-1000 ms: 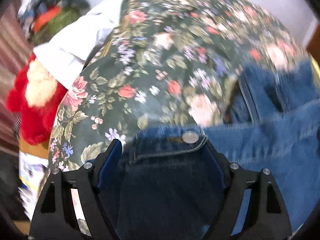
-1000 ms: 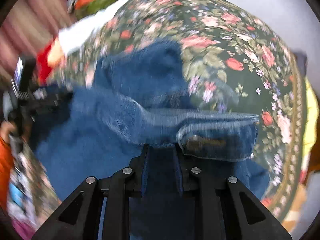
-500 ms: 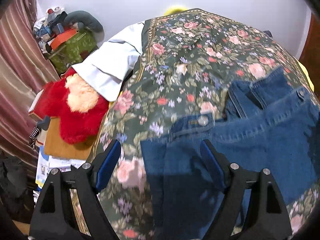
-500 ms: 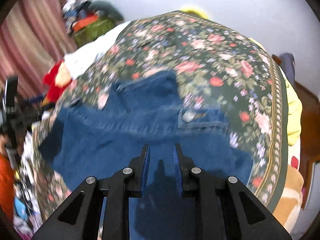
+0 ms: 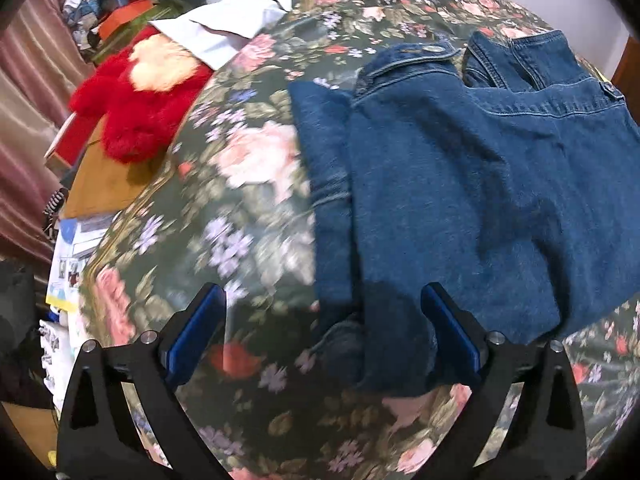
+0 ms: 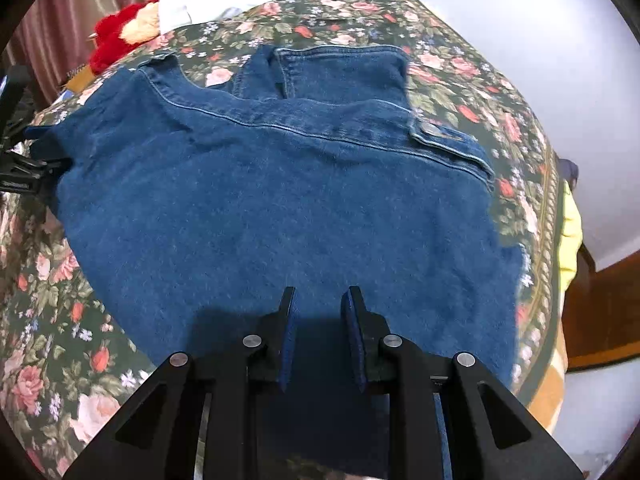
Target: Fold large clothes
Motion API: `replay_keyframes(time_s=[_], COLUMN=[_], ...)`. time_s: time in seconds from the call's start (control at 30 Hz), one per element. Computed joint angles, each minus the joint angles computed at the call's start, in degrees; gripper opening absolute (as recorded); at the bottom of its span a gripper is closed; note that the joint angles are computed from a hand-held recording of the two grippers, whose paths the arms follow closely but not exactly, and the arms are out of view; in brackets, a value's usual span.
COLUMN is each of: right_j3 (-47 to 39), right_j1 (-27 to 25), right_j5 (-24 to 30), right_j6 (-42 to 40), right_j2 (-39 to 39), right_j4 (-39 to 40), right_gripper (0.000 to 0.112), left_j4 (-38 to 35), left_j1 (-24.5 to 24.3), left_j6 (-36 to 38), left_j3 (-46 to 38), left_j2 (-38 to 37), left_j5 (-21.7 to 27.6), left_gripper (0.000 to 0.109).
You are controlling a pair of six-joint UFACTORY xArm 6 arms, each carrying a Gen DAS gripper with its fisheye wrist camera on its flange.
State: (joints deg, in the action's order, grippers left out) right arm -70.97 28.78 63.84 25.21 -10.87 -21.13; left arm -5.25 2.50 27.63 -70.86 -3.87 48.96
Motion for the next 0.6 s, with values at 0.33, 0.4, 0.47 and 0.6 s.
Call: replay_keyframes(time_s=[0.33, 0.4, 0.47, 0.6], right_j3=[9.91, 10.61, 10.70, 9.72], right_j1=[-5.14, -5.95, -6.22, -6.09], right_j5=[2.48, 3.88, 4.18, 2.59], right_j6=[7.72, 8.79, 9.34, 10.59], right_j2=[-12.80, -15.03, -16.49, -18.31], right_j4=[-0.95, -0.67, -0.48, 0.84], right_gripper=[0.103, 0.103, 0.103, 0.103], left_j4=[-0.22, -1.43, -2.51, -5.24], left_j1=[3.29, 4.06, 4.52, 4.46], left_j6=[-1.04, -1.82, -3.06, -3.59], left_j3=[4.23, 4.13, 3.95, 6.83], left_j2=[-4.96, -5.94, -7.03, -11.64], left_j5=[-3.14, -2.05, -1.43, -5.87], left_gripper=[0.101, 0.100, 0.100, 0.100])
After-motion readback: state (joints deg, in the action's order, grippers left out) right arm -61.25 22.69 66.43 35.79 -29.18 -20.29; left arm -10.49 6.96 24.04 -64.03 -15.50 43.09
